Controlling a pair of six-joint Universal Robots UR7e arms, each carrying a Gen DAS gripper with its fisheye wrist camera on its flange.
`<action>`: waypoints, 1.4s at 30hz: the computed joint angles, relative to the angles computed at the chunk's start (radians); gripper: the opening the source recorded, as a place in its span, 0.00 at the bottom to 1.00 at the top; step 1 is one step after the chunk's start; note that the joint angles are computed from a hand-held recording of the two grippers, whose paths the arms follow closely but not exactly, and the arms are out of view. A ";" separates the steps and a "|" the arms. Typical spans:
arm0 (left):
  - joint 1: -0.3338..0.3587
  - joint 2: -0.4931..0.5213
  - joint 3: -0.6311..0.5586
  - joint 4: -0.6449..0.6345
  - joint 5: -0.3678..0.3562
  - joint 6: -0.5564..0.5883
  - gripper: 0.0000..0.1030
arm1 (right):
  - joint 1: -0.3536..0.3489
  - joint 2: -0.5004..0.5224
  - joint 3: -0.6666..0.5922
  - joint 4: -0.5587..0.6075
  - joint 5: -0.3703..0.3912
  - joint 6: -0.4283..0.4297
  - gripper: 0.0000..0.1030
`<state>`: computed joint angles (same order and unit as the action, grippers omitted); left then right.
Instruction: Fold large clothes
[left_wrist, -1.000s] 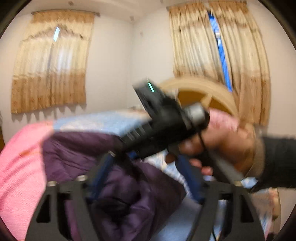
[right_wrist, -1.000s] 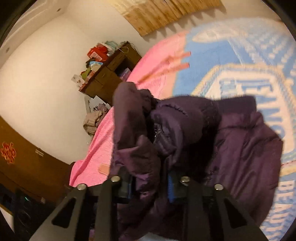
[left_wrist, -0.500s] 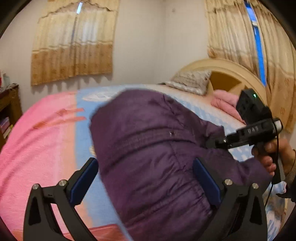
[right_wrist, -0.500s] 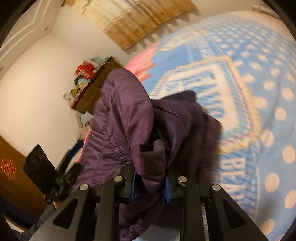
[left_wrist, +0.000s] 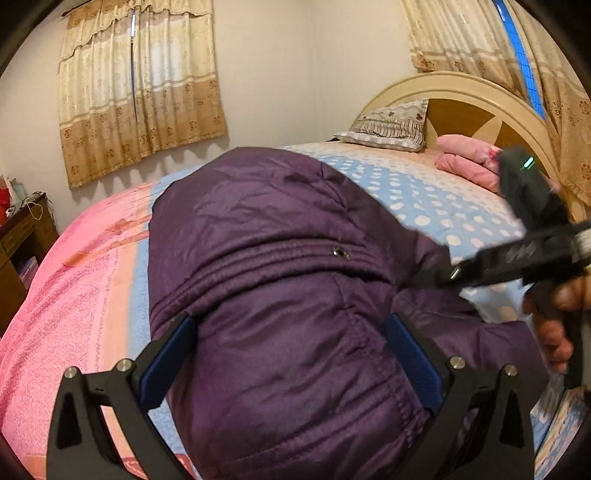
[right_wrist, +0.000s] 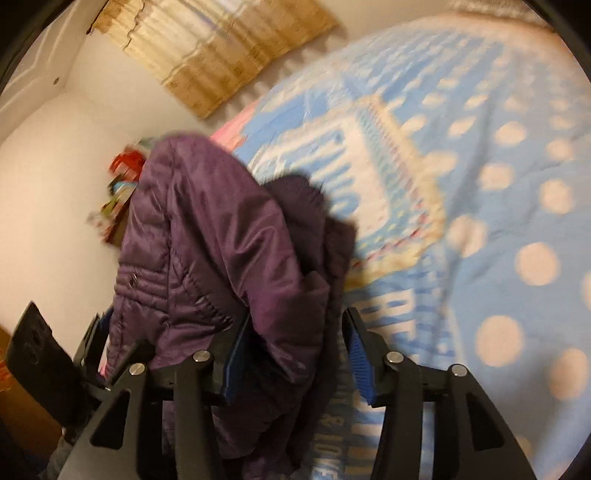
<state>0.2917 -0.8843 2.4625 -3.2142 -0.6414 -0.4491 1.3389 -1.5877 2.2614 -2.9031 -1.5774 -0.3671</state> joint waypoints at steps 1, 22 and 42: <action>0.000 -0.002 0.004 -0.008 -0.002 -0.008 1.00 | 0.032 -0.026 0.033 -0.105 -0.044 0.044 0.50; 0.059 -0.166 0.024 -0.051 0.095 -0.084 1.00 | 0.138 0.292 0.087 -0.684 -0.042 0.063 0.57; 0.164 -0.007 -0.029 -0.058 0.037 -0.153 1.00 | 0.141 0.375 0.032 -0.669 -0.168 -0.125 0.61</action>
